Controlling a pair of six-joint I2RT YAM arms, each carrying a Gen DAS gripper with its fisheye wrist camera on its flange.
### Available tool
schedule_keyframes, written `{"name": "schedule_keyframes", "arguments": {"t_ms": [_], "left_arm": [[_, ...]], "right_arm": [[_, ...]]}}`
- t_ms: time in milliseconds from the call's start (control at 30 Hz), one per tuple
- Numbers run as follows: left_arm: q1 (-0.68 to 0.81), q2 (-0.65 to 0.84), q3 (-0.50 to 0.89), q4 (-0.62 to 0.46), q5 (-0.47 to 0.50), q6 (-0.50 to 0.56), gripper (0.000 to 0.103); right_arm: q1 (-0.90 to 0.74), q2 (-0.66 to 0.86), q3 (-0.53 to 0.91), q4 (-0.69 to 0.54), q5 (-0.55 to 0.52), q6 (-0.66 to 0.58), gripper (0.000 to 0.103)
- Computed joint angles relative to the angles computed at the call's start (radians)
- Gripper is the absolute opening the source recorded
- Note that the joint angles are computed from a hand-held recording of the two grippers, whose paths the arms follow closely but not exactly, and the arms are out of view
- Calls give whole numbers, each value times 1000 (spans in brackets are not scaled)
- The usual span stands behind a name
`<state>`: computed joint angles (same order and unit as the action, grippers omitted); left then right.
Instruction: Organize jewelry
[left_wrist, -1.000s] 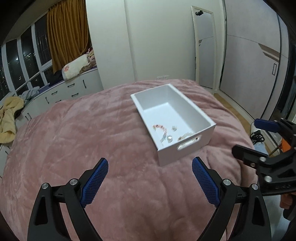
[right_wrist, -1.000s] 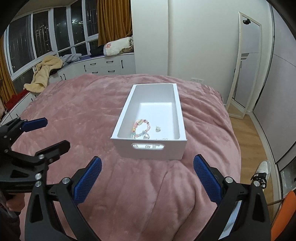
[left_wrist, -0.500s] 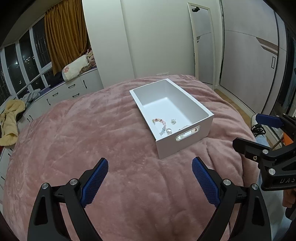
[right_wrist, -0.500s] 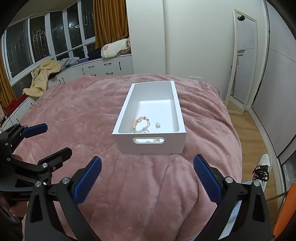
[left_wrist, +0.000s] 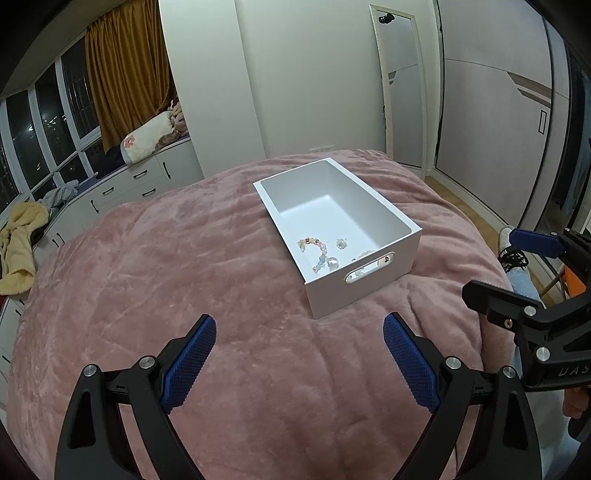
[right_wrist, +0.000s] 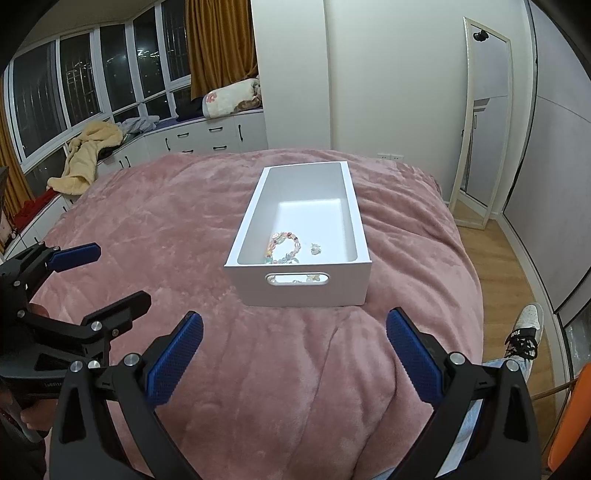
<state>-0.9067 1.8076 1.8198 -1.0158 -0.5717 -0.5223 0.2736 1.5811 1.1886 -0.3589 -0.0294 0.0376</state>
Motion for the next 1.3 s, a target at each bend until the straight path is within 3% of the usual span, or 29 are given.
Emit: {"name": "schedule_keyframes", "arguments": {"t_ms": [1300], "left_arm": [[8,-6,-4,1,9,0,93]], "right_arm": [[5,10,0,-4,7,-8,98]]}}
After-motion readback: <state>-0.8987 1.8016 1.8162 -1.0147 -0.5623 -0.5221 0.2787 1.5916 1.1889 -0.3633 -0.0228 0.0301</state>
